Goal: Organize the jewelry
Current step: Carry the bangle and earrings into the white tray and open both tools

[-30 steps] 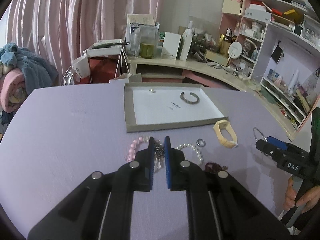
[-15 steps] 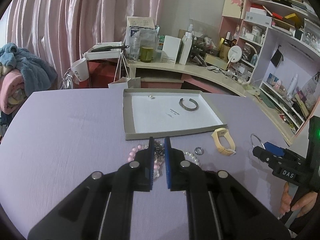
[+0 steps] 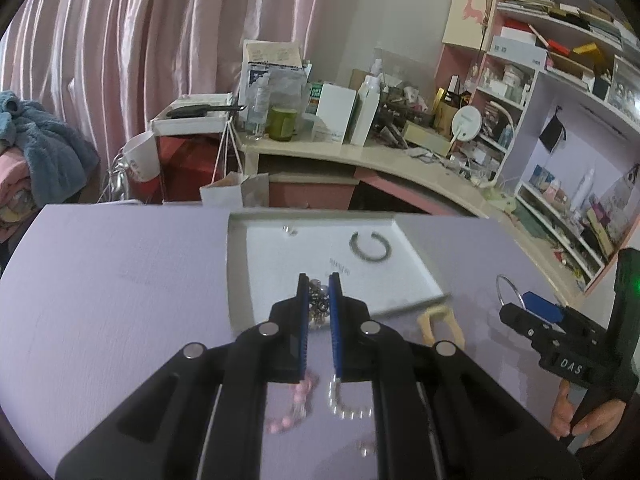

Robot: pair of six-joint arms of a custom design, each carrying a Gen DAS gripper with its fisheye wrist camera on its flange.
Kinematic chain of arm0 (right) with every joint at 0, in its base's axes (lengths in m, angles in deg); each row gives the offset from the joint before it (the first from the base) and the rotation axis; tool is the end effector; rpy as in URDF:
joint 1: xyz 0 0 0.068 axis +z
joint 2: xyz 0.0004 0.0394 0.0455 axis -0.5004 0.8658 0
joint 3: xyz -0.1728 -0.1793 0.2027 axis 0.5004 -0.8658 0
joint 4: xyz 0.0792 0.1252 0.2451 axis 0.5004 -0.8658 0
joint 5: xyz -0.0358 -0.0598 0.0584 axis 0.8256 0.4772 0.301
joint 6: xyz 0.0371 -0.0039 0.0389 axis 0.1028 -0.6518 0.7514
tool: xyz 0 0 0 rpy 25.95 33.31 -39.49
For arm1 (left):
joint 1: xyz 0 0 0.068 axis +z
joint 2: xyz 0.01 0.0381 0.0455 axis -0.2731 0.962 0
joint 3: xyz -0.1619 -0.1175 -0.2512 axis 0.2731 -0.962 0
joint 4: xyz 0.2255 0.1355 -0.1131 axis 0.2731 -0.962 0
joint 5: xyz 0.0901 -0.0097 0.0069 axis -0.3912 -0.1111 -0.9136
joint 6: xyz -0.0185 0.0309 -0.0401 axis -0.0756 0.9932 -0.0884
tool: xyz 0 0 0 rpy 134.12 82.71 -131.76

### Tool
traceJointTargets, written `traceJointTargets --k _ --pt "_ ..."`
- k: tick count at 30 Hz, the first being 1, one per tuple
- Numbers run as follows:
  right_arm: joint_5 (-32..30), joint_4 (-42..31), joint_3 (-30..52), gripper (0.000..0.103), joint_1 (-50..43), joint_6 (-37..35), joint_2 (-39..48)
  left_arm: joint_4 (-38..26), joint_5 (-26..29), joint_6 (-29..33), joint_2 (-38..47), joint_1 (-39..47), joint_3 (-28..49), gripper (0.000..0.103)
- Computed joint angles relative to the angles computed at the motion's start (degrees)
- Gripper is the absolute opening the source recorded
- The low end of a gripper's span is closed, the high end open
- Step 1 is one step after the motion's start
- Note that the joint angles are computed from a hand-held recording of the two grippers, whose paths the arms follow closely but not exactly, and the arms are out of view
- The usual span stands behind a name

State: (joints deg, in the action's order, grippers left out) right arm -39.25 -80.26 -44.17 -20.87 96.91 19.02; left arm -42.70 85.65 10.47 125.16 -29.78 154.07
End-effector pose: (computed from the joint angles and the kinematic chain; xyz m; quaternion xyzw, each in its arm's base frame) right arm 0.2236 0.0368 0.3123 0.0283 0.8902 0.0985 0.4438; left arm 0.2765 -0.0739 0.3686 0.0796 0.8927 -0.1457 0.4190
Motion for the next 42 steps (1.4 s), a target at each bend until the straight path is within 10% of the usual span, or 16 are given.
traceJointTargets --k 25,29,42 --pt "-3.2 7.6 13.4 0.074 -3.5 -2.3 22.9 1.9 0.4 3.2 32.9 0.0 23.8 0.011" --pt "-3.1 7.5 14.1 0.074 -3.5 -2.3 24.3 3.1 0.0 2.5 33.0 0.7 22.3 0.037" --pt "-2.1 3.9 19.2 0.074 -0.1 -3.5 31.3 9.1 1.5 0.4 24.7 6.4 12.5 0.053"
